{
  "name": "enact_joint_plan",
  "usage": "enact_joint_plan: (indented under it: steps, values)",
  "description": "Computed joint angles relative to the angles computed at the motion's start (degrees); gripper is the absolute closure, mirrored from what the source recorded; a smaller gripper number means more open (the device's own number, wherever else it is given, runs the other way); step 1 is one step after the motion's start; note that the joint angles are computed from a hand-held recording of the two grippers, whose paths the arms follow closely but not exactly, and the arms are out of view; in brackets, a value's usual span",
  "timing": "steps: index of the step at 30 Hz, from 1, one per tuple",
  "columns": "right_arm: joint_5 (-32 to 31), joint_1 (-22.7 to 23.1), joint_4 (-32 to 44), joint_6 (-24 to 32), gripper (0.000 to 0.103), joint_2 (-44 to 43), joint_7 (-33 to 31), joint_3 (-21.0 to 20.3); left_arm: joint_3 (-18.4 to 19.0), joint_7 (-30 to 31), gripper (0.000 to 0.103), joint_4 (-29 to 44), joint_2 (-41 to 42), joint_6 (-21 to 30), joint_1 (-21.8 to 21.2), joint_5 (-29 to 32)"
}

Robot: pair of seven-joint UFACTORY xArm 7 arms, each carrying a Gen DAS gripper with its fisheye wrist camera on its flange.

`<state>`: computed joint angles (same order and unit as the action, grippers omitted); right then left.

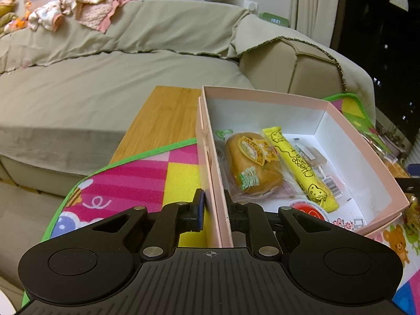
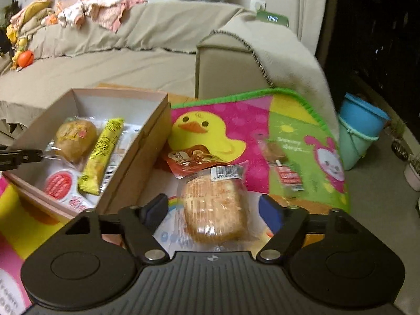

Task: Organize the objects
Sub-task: 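Move the right gripper over the mat and grasp the wrapped bread loaf, then carry the bread loaf into the pink box and open the right gripper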

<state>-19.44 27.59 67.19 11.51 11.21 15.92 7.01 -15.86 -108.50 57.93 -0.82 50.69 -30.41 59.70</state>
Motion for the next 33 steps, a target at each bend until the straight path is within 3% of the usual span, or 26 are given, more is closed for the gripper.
enact_joint_plan:
  steps: [3, 5, 6, 10, 16, 23, 29, 33]
  values:
    - [0.2, 0.9, 3.1, 1.8, 0.026, 3.5, 0.2, -0.5, 0.0, 0.1, 0.088, 0.1, 0.0, 0.1, 0.0, 0.0]
    - [-2.9, 2.9, 2.9, 2.0, 0.044, 3.6, 3.2, -2.6, 0.1, 0.1, 0.088, 0.0, 0.1, 0.0, 0.0, 0.0]
    - [-2.1, 2.3, 1.9, 2.0, 0.046, 2.7, 2.8, -1.8, 0.1, 0.1, 0.088, 0.0, 0.1, -0.1, 0.0, 0.1]
    - [1.9, -0.1, -4.3, 0.8, 0.047, -2.9, -0.2, 1.1, 0.1, -0.3, 0.088, 0.1, 0.3, 0.0, -0.1, 0.2]
    - [15.5, -1.6, -14.8, 1.0, 0.047, -14.3, -9.6, 5.0, 0.2, -0.8, 0.088, 0.1, 0.4, -0.3, -0.1, 0.4]
    - [28.7, 3.7, -19.9, 5.4, 0.047, -21.2, -20.1, 5.2, 0.4, -1.2, 0.088, 0.1, 0.4, -0.7, 0.0, 0.7]
    - [41.7, 9.8, -16.5, 2.2, 0.047, -21.3, -32.3, 3.1, 0.4, -1.4, 0.088, 0.1, 0.5, -0.7, 0.0, 0.7]
    - [46.5, 10.1, -8.4, -2.9, 0.047, -15.5, -35.1, 4.3, 0.4, -1.3, 0.088, 0.1, 0.5, -0.8, 0.0, 0.7]
